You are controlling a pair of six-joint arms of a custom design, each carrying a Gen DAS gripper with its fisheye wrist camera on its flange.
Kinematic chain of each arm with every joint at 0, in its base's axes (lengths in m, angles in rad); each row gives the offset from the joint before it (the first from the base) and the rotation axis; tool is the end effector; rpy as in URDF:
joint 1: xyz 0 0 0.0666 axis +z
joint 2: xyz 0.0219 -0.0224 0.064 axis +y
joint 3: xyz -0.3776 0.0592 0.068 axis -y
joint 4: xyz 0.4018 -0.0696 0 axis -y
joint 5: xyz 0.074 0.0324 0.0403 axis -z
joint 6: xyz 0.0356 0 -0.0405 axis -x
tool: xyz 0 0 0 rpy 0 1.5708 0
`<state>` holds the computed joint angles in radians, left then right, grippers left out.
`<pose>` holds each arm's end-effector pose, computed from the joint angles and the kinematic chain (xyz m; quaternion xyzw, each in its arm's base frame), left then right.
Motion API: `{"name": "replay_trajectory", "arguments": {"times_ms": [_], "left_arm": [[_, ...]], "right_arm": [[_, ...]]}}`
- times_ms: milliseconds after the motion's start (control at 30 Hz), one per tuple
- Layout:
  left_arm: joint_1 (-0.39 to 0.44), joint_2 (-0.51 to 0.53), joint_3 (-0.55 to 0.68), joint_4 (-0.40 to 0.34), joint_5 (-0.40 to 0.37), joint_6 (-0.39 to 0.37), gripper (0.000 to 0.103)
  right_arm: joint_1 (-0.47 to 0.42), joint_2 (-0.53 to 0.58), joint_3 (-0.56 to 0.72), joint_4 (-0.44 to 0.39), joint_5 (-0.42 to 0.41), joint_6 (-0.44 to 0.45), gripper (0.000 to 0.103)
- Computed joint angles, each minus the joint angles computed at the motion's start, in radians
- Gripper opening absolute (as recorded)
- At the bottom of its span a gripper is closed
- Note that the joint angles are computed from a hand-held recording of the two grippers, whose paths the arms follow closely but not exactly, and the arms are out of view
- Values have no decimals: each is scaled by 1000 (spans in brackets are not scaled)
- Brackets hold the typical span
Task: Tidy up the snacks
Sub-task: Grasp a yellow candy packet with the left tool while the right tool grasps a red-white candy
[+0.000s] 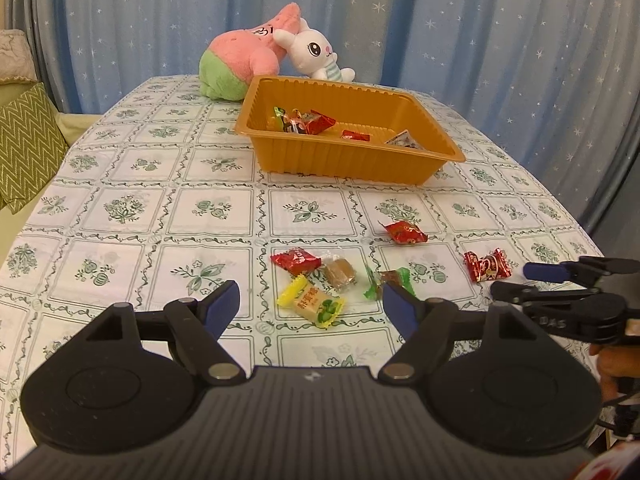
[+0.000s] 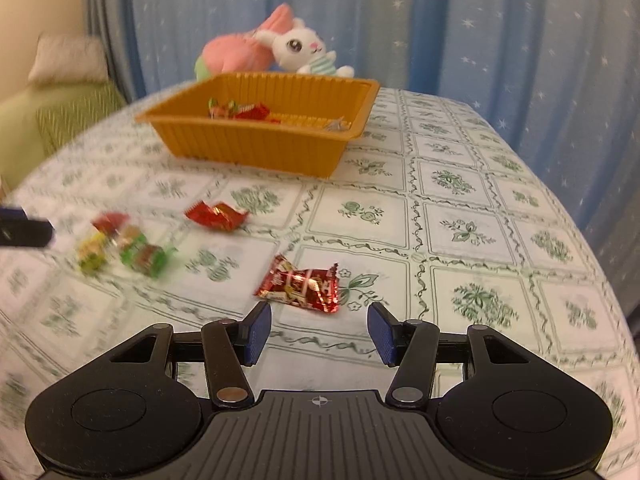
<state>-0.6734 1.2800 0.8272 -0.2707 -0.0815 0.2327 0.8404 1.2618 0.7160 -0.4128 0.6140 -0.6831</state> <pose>0.3314 -0.2612 0.2634 0.1827 0.8925 -0.1464 0.3856 0.2653 0.2649 0.2179 0.0194 0.9133 -0.0103 0.4067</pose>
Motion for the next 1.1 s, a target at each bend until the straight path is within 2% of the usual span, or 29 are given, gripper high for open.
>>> {"name": "replay_trajectory", "arguments": {"times_ms": [267, 367, 467, 533, 600, 700, 933, 1000, 1100], "left_arm": [[14, 13, 1, 2, 19, 15, 78], [17, 24, 4, -5, 25, 19, 78], [17, 28, 5, -5, 27, 16, 78], [15, 27, 5, -6, 29, 14, 78], [13, 29, 7, -6, 31, 12, 78], [13, 33, 10, -9, 32, 7, 78], [13, 46, 10, -6, 11, -24, 77], [14, 56, 13, -8, 5, -38, 75], [21, 80, 24, -12, 11, -50, 67]], "right_arm": [[-67, 52, -1, 130, -43, 96, 54], [-89, 61, -5, 175, -66, 97, 54], [-84, 66, 9, 153, -65, 85, 53], [-74, 66, 13, 138, -61, 77, 49], [-65, 63, 12, 136, -60, 81, 36], [-55, 61, 13, 138, -64, 98, 24], [-29, 49, 16, 140, -44, 73, 21], [-21, 40, 15, 140, -39, 69, 21], [-19, 40, 20, 129, -38, 57, 21]]}}
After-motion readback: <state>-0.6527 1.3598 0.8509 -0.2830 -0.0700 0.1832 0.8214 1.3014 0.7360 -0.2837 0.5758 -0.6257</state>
